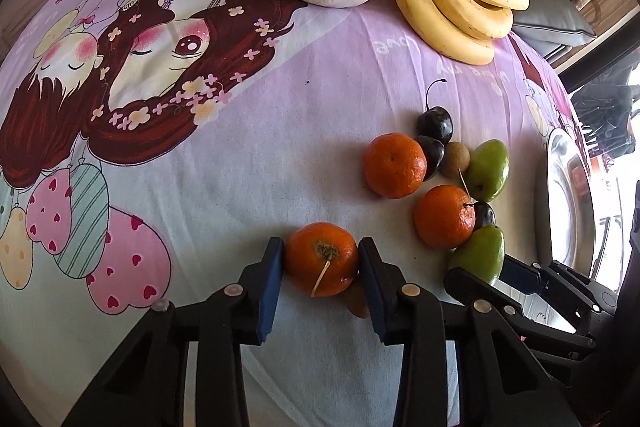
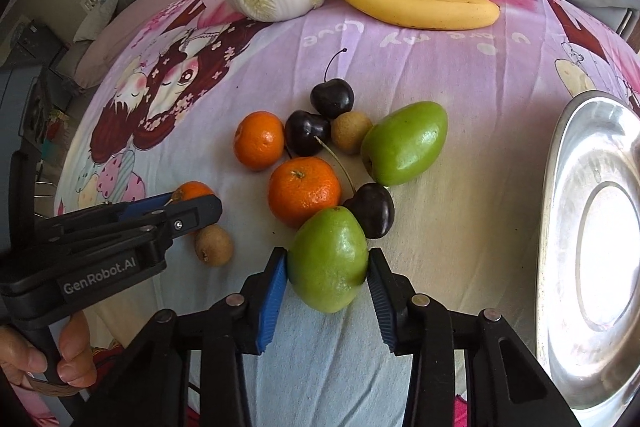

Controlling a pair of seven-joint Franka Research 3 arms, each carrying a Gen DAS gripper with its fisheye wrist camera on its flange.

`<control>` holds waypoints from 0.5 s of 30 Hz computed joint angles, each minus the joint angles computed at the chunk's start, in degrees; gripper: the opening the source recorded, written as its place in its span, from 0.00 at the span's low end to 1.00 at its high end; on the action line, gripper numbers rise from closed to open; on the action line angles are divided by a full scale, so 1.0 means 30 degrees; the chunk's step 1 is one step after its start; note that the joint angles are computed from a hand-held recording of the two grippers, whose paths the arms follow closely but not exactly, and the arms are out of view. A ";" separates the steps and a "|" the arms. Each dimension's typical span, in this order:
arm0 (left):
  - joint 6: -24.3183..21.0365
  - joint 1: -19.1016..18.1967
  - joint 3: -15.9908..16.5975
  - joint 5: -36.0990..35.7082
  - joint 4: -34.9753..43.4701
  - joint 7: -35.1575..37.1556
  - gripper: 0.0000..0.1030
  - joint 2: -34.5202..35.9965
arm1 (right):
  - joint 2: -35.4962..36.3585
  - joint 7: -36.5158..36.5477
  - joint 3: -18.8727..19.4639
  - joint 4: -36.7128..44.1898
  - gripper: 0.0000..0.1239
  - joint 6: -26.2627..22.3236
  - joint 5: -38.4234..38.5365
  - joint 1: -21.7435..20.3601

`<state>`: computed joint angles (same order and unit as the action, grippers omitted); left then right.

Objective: Organize fruits
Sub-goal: 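Grasp a tangerine with the left tool while the right tool grasps a green pear, then carry tangerine and pear into the steel bowl and open both tools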

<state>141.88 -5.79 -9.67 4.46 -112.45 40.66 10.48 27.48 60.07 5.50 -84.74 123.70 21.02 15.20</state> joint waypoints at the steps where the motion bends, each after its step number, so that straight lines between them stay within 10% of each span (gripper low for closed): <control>1: -0.0031 -0.0005 0.0003 0.0025 0.0037 -0.0008 0.38 0.0014 | -0.0061 -0.0033 0.0009 -0.0099 0.35 0.0127 0.0063 -0.0017; 15: -0.1089 -0.0406 0.0134 0.1607 0.0435 -0.1624 0.38 -0.0464 | -0.1059 -0.0850 0.0059 -0.0755 0.34 0.0753 0.1580 -0.0830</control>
